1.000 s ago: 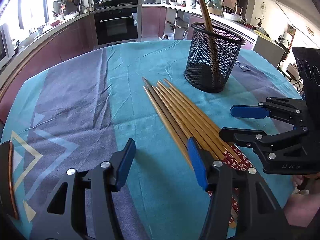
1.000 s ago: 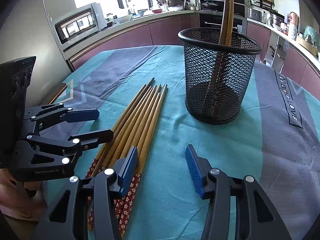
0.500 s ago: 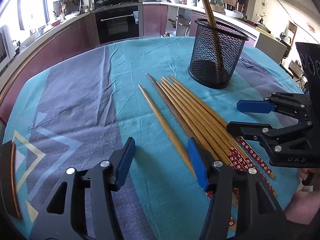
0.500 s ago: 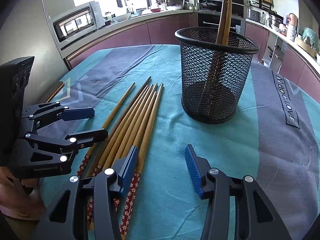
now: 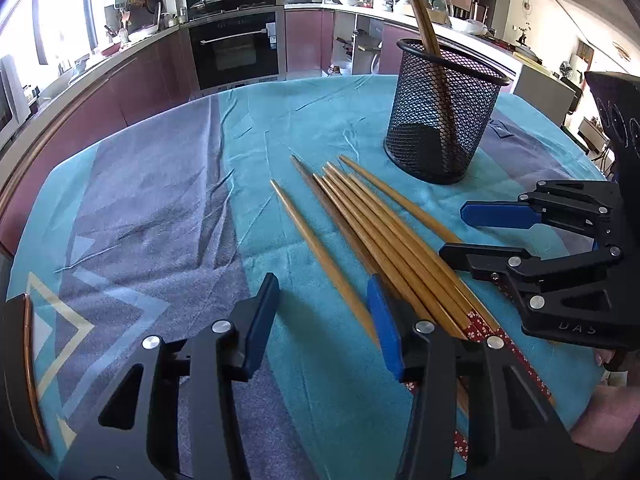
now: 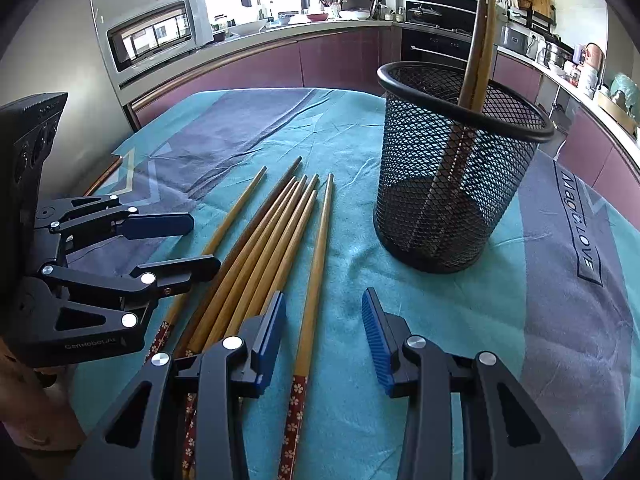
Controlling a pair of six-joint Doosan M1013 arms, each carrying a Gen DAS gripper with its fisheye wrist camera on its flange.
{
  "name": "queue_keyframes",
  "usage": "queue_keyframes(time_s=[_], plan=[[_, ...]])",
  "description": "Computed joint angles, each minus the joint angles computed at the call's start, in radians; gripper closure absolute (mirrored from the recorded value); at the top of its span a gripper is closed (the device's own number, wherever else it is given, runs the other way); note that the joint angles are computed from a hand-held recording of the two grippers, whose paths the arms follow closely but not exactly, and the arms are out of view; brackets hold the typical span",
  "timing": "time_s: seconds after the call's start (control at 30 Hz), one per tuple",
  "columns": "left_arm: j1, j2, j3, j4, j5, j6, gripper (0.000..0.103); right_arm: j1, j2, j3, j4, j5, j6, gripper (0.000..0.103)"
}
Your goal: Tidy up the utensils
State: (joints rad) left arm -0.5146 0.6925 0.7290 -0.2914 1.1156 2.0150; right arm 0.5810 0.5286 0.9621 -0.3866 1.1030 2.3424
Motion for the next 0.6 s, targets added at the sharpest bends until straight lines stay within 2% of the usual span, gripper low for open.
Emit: queue_keyframes(time_s=[0.23,0.4,0.5,0.6], plan=[[-0.002,0.024,-0.044,0.009,0.017,-0.012,0.069,-0.008,0.022,-0.032,-0.001,0.005,-0.011,0.072],[-0.001,0.043,-0.076,0.008,0.03,-0.034,0.079,-0.015,0.024,-0.036,0.004,0.0,-0.009,0.089],[0.0,0.047,-0.081,0.005,0.033,-0.049,0.084,-0.019,0.021,-0.031,0.02,-0.015,0.0,0.096],[0.002,0.05,-0.085,0.005,0.034,-0.071,0.088,-0.023,0.012,-0.018,0.038,-0.034,0.011,0.098]])
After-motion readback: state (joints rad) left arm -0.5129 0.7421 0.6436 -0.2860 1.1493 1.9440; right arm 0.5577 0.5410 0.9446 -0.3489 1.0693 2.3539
